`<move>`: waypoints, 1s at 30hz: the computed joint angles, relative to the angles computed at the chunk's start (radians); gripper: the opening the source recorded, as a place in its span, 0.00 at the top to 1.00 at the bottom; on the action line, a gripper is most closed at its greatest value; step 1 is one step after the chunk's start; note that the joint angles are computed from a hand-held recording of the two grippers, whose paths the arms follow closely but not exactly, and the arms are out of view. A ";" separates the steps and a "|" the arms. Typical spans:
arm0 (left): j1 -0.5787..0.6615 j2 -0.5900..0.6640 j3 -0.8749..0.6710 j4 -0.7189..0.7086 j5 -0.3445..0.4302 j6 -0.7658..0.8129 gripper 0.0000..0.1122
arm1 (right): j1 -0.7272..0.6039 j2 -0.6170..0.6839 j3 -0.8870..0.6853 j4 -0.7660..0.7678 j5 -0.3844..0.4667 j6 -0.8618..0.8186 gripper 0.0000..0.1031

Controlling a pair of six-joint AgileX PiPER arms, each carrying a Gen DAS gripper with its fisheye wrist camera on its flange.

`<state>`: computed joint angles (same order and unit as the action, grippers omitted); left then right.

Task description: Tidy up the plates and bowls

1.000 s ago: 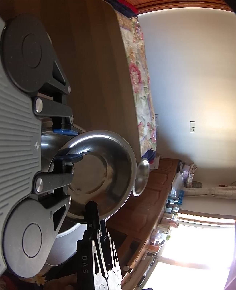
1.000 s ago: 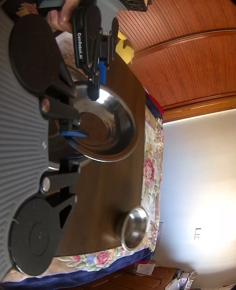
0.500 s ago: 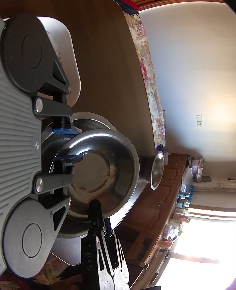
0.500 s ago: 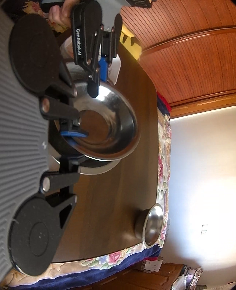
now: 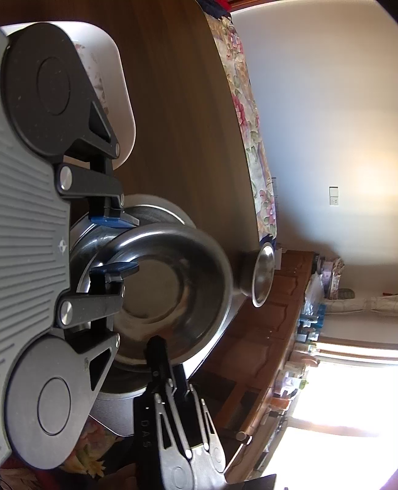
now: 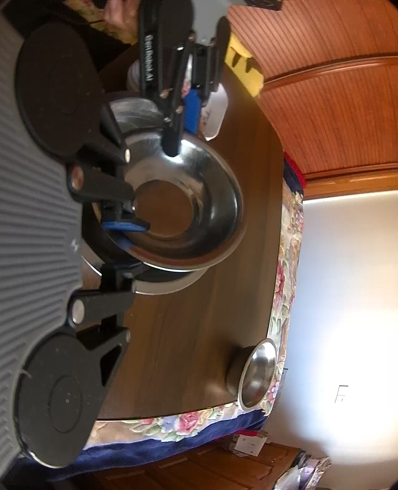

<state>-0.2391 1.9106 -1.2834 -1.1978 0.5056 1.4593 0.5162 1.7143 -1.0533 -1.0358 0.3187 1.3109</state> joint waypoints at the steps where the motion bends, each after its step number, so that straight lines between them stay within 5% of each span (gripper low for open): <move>1: 0.007 -0.001 0.000 -0.008 0.008 0.006 0.77 | 0.004 0.003 -0.005 0.007 0.011 -0.016 0.82; 3: 0.019 -0.003 0.006 -0.035 0.012 0.031 0.77 | 0.009 0.011 -0.019 0.028 0.035 -0.049 0.89; 18: 0.027 -0.027 0.009 -0.139 -0.014 0.079 0.77 | 0.027 0.056 -0.080 0.039 0.105 -0.098 0.85; 30: -0.002 0.008 -0.050 -0.105 -0.051 0.036 0.77 | 0.000 0.002 -0.033 -0.095 0.047 0.050 0.78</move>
